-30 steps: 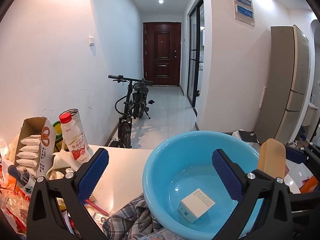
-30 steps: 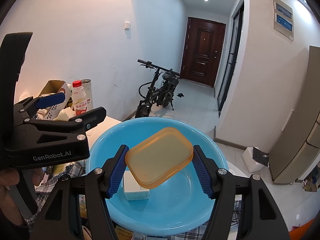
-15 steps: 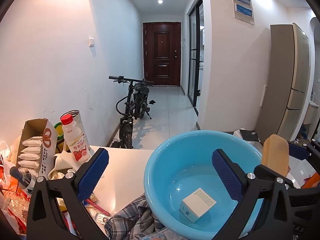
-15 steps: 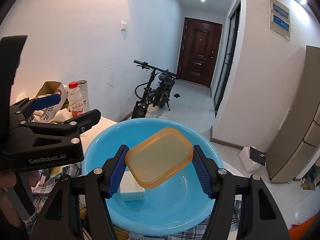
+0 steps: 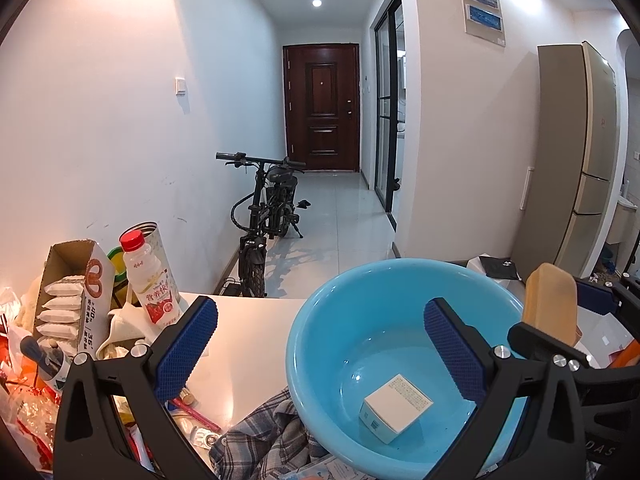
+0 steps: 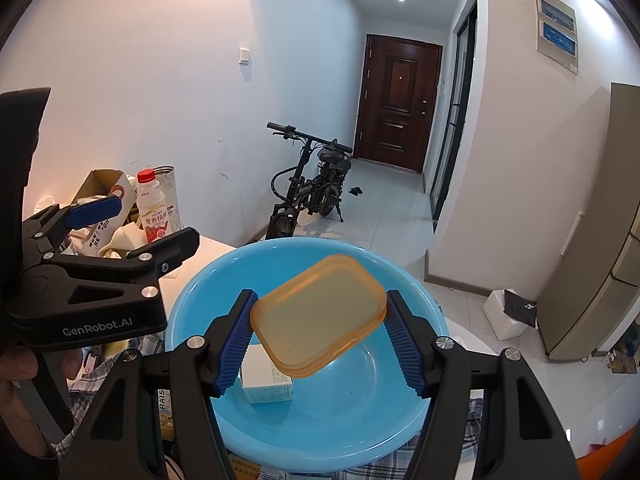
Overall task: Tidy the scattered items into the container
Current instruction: 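Open right gripper to drop orange soap box into blue basin, then withdraw both grippers from basin back toward the cluttered shirt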
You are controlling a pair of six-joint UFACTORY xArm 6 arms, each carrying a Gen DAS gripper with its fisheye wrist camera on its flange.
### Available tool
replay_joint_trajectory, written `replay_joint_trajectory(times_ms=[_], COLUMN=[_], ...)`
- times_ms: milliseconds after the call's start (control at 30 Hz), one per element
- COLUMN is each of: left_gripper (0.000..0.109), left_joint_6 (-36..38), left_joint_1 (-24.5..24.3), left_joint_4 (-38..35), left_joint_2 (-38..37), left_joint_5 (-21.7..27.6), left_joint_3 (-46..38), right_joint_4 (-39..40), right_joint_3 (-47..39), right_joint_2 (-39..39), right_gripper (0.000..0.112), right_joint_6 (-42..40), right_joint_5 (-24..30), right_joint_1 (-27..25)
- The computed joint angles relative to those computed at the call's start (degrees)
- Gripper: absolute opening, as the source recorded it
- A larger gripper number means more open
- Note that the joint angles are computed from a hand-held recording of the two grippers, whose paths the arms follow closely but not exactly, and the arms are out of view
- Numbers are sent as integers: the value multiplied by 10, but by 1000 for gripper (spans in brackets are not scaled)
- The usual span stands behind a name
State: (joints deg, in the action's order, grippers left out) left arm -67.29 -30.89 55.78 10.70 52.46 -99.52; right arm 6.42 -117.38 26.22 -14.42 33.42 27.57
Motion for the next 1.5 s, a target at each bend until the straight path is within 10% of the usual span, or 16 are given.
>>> replay_joint_trajectory(times_ms=[133, 267, 1200, 1500], left_gripper=[103, 103, 103, 103], left_joint_6=[2, 0, 34, 22], left_joint_1=[0, 2, -8, -24], left_joint_4=[-1, -4, 13, 58], left_joint_2=[2, -3, 12, -5], left_joint_5=[4, -4, 35, 71], left_joint_3=[-3, 3, -17, -8], right_joint_4=[7, -23, -52, -187], right_joint_3=[-3, 5, -35, 22], right_joint_2=[2, -6, 30, -12], right_gripper=[69, 103, 103, 103], right_joint_6=[-2, 24, 85, 161], right_joint_5=[6, 2, 2, -28], right_joint_1=[-1, 1, -6, 16])
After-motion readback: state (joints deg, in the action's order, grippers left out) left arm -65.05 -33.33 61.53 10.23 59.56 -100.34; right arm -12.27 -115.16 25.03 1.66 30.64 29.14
